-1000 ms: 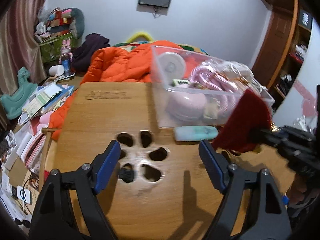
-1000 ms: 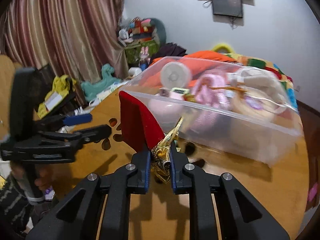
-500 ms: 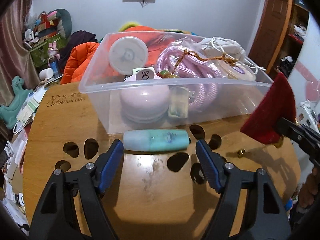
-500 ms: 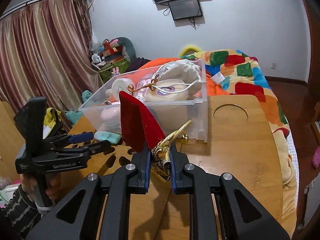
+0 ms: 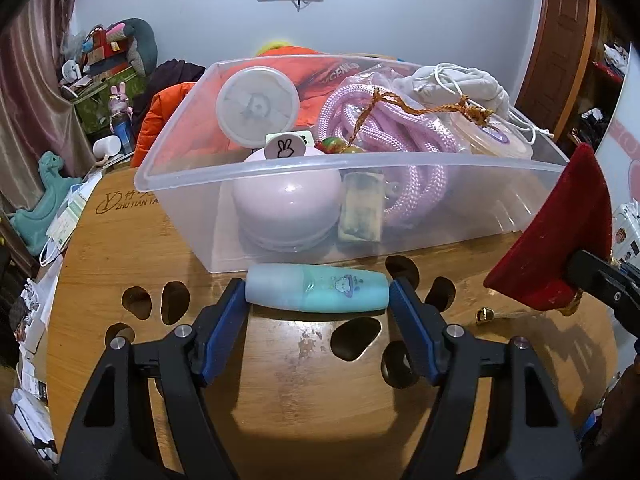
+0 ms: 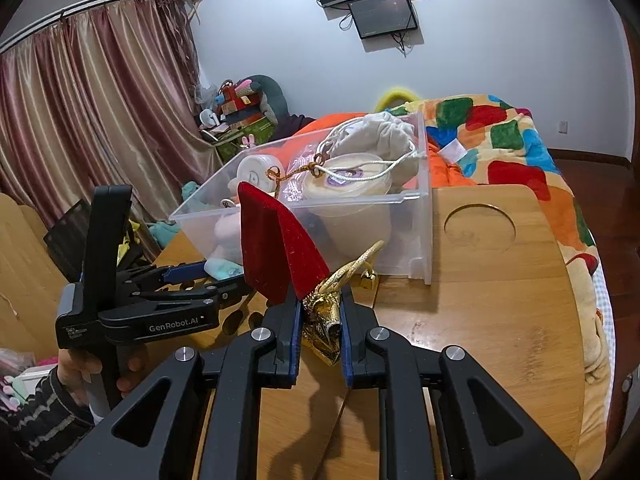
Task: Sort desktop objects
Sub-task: 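Grasp the teal tube with the left tool while the right tool holds the red pouch, then carry the teal tube and red pouch into the clear box, open both tools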
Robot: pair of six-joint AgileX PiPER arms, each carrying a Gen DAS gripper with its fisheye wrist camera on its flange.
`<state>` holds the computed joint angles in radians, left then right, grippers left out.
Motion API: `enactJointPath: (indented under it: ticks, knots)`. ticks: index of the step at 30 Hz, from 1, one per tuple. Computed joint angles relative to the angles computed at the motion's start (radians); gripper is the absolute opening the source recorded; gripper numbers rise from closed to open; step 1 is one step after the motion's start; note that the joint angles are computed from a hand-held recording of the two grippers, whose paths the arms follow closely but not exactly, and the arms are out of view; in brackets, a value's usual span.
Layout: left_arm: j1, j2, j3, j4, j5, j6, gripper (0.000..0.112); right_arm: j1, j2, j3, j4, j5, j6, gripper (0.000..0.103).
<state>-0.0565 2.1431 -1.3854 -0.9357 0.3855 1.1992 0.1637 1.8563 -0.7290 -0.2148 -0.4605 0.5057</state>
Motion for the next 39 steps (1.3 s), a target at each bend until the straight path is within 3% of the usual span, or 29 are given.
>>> enactJointPath:
  ticks: [9, 17, 20, 23, 30, 33, 36, 39]
  knots:
    - [0.060, -0.068, 0.062, -0.160, 0.063, 0.156, 0.072, 0.016, -0.051, 0.005, 0.080, 0.033, -0.064, 0.014]
    - [0.121, -0.176, 0.123, -0.330, 0.141, 0.334, 0.072, 0.060, -0.123, -0.050, 0.268, 0.123, -0.271, 0.014]
    - [0.136, -0.184, 0.095, -0.334, 0.174, 0.325, 0.072, 0.077, -0.136, -0.096, 0.378, 0.156, -0.399, 0.014]
    - [0.141, -0.176, 0.050, -0.311, 0.205, 0.278, 0.072, 0.075, -0.131, -0.155, 0.394, 0.183, -0.428, 0.014]
    - [0.121, -0.127, -0.071, -0.254, 0.210, 0.192, 0.072, 0.078, -0.072, -0.308, 0.533, 0.240, -0.598, 0.014]
    - [0.102, -0.079, -0.145, -0.200, 0.204, 0.122, 0.072, 0.070, -0.020, -0.375, 0.509, 0.268, -0.569, 0.014]
    - [0.084, -0.030, -0.215, -0.125, 0.205, 0.039, 0.072, 0.069, 0.048, -0.440, 0.578, 0.298, -0.638, 0.014]
    - [0.066, 0.015, -0.277, -0.054, 0.201, -0.032, 0.072, 0.058, 0.110, -0.495, 0.510, 0.336, -0.571, 0.014]
